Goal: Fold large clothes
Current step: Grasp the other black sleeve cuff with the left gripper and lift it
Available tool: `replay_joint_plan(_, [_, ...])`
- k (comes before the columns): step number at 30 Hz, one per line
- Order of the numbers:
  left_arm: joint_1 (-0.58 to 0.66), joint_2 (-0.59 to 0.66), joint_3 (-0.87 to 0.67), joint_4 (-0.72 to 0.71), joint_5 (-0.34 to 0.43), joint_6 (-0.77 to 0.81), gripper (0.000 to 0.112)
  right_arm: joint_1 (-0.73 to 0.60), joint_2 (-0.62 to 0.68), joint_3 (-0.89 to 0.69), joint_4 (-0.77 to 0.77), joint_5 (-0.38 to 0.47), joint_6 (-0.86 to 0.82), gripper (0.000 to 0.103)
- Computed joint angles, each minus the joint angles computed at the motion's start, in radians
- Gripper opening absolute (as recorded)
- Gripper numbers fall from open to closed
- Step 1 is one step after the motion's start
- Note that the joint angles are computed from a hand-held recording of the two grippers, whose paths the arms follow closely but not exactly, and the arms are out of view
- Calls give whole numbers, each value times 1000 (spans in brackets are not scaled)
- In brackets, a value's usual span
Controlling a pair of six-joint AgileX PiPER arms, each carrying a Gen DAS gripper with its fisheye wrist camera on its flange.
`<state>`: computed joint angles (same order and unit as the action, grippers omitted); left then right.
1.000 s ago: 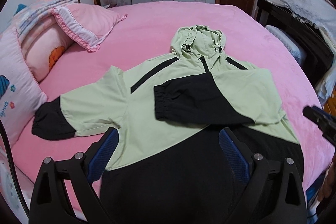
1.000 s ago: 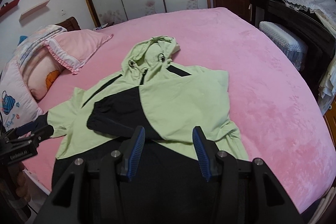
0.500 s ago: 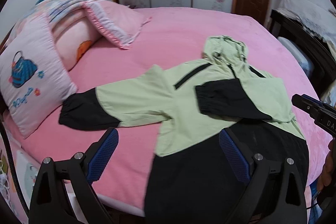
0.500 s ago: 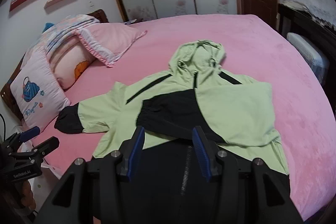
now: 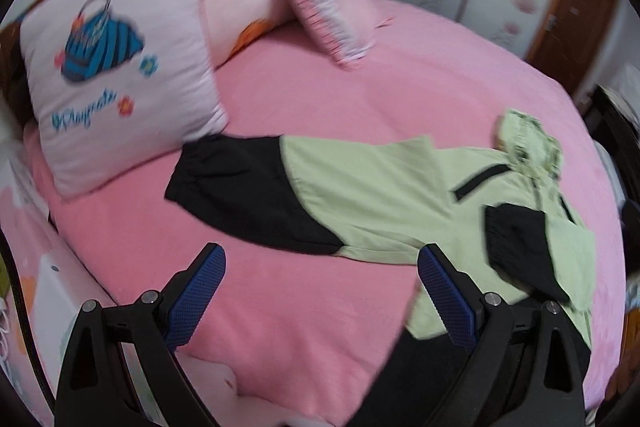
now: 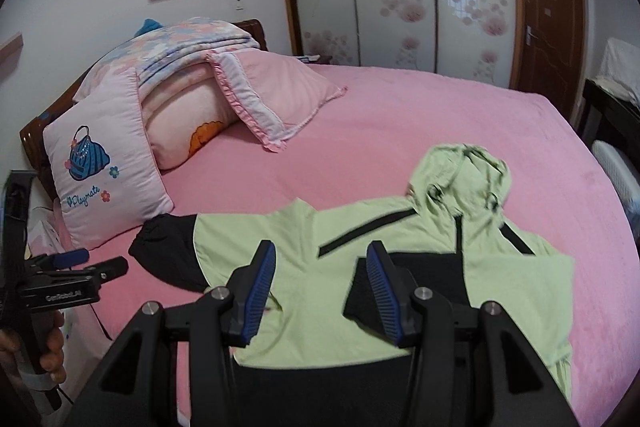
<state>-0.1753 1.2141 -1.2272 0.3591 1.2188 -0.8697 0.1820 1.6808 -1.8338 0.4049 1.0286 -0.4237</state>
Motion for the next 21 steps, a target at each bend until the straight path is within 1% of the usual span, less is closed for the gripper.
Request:
replay_joint_plan(3, [213, 30, 78, -122, -113, 120, 96, 60, 70, -52, -24, -18, 43, 48])
replay_joint_plan(4, [301, 52, 106, -172, -159, 163, 96, 70, 89, -64, -31, -21, 54, 48])
replay_joint_plan(8, [519, 142, 168, -295, -267, 259, 96, 135, 190, -117, -91, -51, 122, 48])
replay_joint_plan(11, [629, 223, 187, -365, -324, 287, 96, 173, 254, -138, -126, -70, 152, 48])
replay_joint_plan(15, [704, 319, 201, -431, -374, 277, 90, 214, 333, -177, -165, -78, 185, 47])
replay_joint_plan(16, [714, 349, 198, -437, -377, 266, 85, 222, 351, -187, -168, -74, 189, 47])
replay_joint_plan(18, [729, 412, 182, -464, -359, 242, 78, 234, 383, -205, -175, -67, 199, 47])
replay_joint_plan(20, [742, 447, 171, -488, -355, 228, 77, 244, 401, -203, -173, -67, 195, 47])
replay_joint_plan(21, [735, 472, 153, -472, -343, 201, 77, 246, 403, -196, -175, -71, 191, 47])
